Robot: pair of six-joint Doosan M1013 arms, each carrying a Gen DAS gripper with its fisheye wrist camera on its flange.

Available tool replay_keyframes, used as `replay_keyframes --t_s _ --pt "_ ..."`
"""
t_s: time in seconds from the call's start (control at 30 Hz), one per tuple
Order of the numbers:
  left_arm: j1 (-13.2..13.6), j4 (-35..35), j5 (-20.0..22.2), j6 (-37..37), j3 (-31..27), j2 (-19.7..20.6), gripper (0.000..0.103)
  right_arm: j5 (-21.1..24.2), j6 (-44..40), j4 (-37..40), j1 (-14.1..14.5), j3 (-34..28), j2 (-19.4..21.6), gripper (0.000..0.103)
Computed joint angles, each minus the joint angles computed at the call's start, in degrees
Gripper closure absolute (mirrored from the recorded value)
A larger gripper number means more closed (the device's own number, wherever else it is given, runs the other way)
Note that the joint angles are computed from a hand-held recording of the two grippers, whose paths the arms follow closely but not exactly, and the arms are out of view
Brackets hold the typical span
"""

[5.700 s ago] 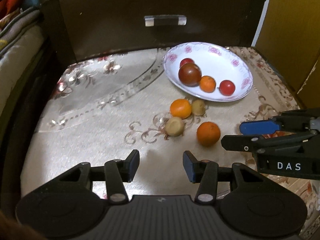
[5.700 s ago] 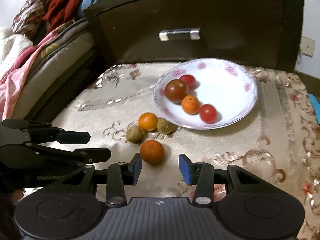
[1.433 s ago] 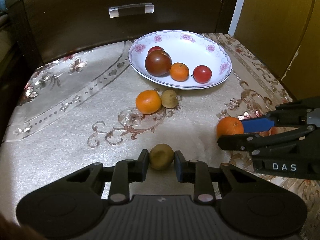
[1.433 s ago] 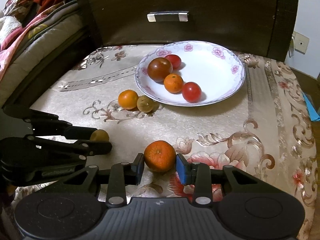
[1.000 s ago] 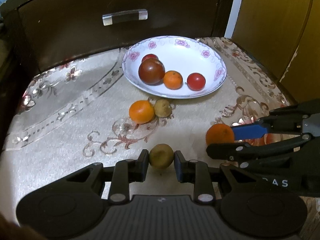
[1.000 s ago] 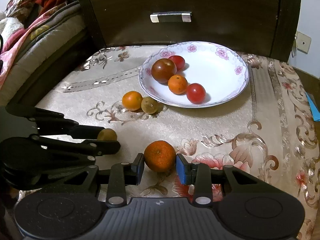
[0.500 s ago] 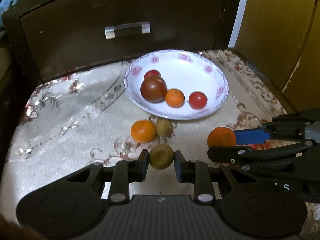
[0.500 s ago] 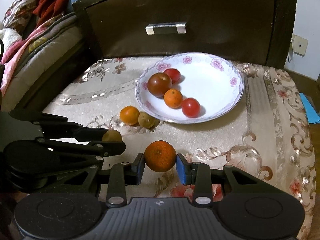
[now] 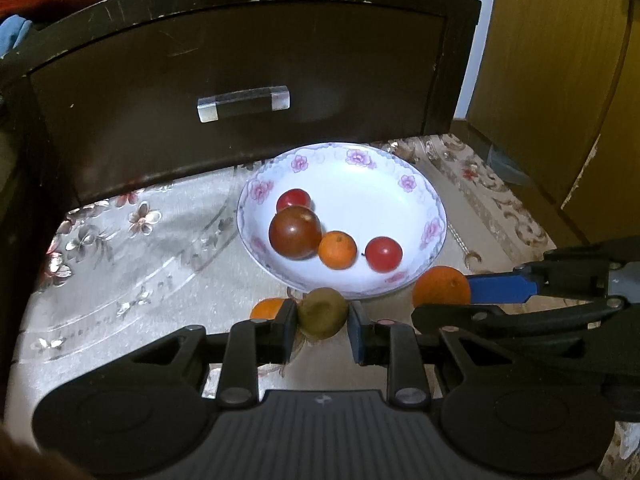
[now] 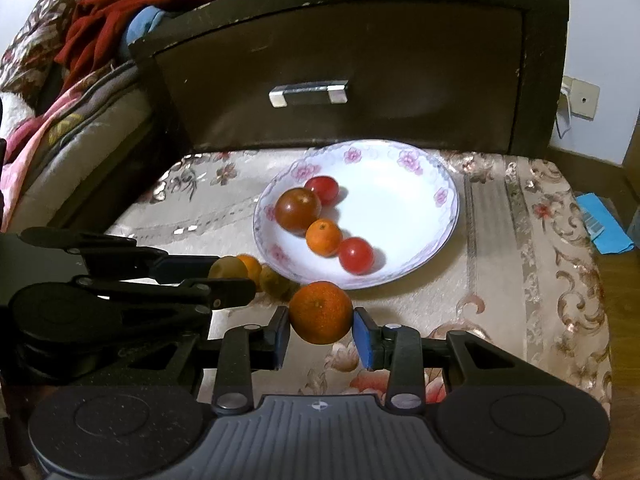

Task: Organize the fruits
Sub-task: 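Carry both fruits over the white bowl and open both tools to drop them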

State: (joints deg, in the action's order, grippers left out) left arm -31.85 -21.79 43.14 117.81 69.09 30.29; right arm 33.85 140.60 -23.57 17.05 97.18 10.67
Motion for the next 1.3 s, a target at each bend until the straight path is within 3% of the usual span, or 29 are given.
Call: replay_keyframes --t_s 0.6,1.3 --pt "-1.22 1.08 -0.02 -2.17 -6.85 4.23 0.069 -1.22 3.74 -3.89 -2.56 -1.19 0.96 0.073" --pt "-1.97 4.16 1.57 -1.63 -12.00 7.78 0.069 -4.20 1.35 -0.81 -5.43 -2.09 2.98 0.073"
